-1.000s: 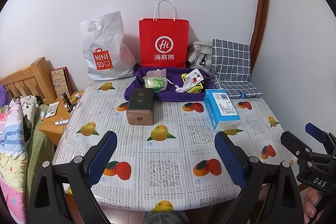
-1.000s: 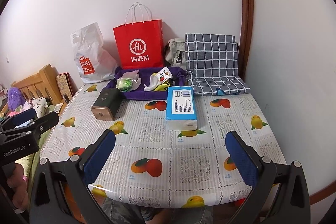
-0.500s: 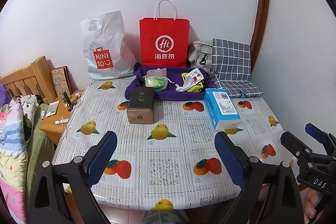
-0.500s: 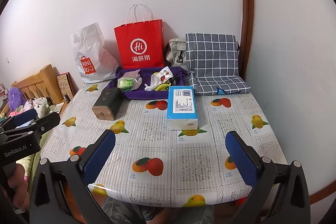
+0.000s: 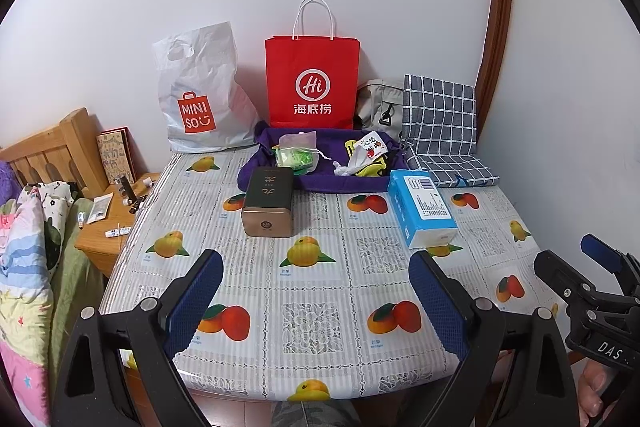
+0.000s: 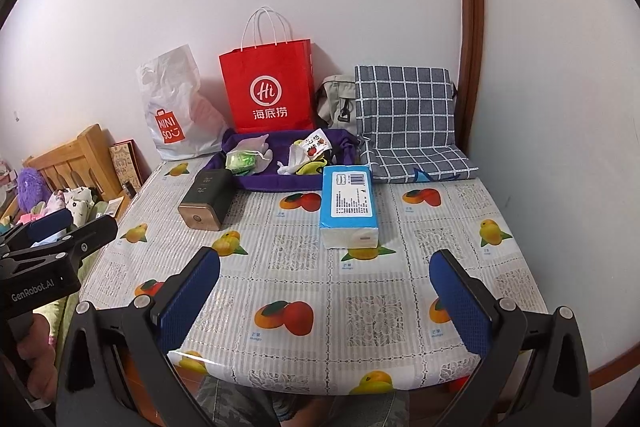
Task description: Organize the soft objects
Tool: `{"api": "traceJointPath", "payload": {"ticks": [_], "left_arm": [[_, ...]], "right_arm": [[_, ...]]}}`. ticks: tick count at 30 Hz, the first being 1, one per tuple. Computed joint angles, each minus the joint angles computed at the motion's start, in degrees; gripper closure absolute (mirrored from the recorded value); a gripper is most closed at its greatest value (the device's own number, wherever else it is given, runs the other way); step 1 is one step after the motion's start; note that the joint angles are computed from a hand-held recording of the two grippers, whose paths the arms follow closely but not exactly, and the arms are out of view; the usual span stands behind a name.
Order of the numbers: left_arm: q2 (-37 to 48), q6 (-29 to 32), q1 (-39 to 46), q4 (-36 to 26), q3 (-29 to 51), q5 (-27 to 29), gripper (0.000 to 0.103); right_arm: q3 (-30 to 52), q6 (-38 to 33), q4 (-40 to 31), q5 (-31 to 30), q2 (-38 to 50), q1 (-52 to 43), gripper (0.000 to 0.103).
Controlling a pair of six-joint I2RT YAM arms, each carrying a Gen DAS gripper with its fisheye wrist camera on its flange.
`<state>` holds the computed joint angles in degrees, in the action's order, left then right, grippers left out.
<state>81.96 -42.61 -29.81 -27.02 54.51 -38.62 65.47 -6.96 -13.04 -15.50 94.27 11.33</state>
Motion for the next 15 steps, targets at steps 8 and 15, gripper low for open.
{"api": "traceJointPath", "payload": {"ticks": [8,15], "left_arm": [[-0.3,0.0,0.0,0.0,-0.2,0.1,0.009],[-0.5,-0.2,-0.2,0.1,-0.5,-0.1,0.009]], "right_arm": [[0.2,0.0,-0.2,-0.1,0.0,0.0,0.000],[-0.1,0.2,0.0,0.0,-0.4,0.2,0.000]]}}
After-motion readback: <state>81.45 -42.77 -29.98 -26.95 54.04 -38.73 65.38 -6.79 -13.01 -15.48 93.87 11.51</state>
